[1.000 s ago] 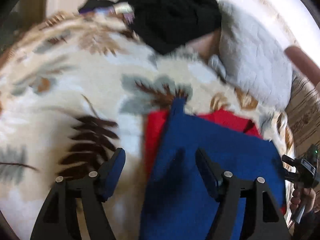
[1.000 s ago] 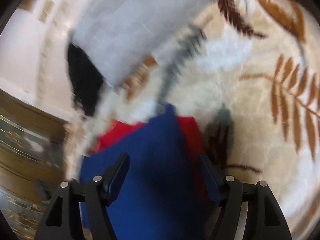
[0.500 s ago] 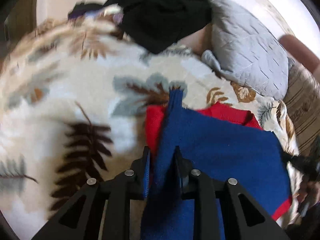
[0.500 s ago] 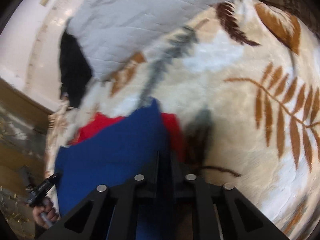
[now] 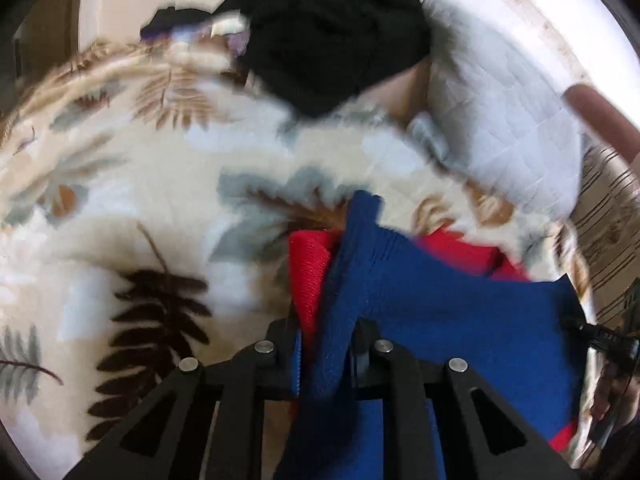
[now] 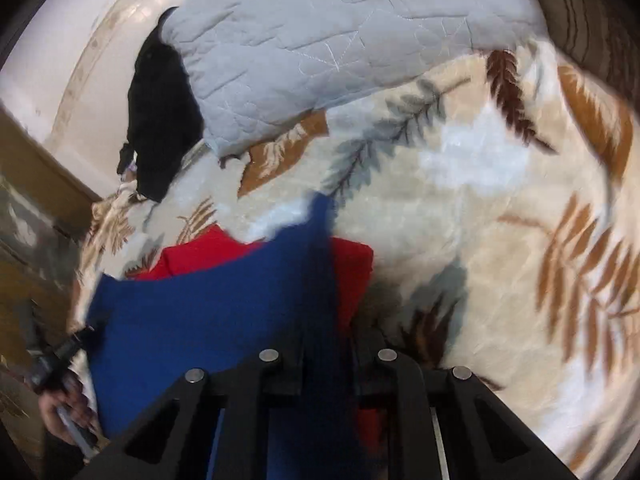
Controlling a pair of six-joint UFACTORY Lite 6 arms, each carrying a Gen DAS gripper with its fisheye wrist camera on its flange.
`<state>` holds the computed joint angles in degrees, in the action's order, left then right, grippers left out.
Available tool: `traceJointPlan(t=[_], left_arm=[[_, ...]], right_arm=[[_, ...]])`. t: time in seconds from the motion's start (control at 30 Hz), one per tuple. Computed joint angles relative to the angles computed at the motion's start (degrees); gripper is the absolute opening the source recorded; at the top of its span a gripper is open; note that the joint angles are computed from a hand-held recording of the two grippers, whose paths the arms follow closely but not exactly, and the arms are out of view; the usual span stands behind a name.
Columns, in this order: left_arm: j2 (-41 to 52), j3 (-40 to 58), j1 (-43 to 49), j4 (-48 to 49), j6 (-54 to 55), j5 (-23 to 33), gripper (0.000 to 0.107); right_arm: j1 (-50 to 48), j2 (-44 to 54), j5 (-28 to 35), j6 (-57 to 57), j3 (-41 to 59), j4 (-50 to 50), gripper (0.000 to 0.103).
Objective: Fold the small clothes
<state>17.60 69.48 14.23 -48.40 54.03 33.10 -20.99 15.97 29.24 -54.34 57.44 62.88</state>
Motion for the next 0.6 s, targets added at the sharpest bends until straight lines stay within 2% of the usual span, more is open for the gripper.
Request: traceJointPlan(t=[0.03,0.1,0.2,0.27,0.3,0.37,0.43,0.5,0.57,0.6], left_arm=[[3.5,2.1,1.0,1.1,-2.0,1.6,0.019],[3.7,2.9,2.4,-1.7,0.7,3.9,0.019],[2.1,1.8,0.7,1.5,0.3,1.3,0.022],[0.4,1.1,1.2,2.2,-2.0,1.9,0.029],[-1.3,0.3,1.4,3.1,-3.5,1.7,0.032],[-4.9,-1.6,3.0,2.1,-1.7,3.8,0.036],[-12.2,-7.2,7.3,-1.8,4.7,7.6,0.044],[-20.5,-14.2,12.5,-5.5,9.5,10.7,0.067],[-28.3,-21.3,20.4,-6.3,13.7,16.8,0.069],[-31.5,-24.5,24.8,-5.9,15.0,20.6,0.069]], right_arm=[[-0.7,2.8,0.4,-0.3,1.0,1.0,0.017],[-3.9,2.8,3.4,-7.4,-1.3,8.5,0.017],[-4.5,2.1,3.5,-8.1,-2.1,9.8,0.021],[-7.0,1.9,7.1,-5.9,-2.0,9.9,0.035],[-6.8,0.5,6.8,-5.3,-3.0,10.2,0.046],[-9.1,-8.4,8.5,-6.9,-8.8,9.9,0.070],[-14.4,-16.9,13.2,-7.9,-14.3,9.5,0.071],[-24.0,-27.5,22.6,-7.1,-22.1,7.5,0.072],[-31.9,-36.3,30.2,-5.9,-29.8,4.6,0.073],[-37.9,-42.3,36.2,-4.4,-35.3,0.6,0.073]])
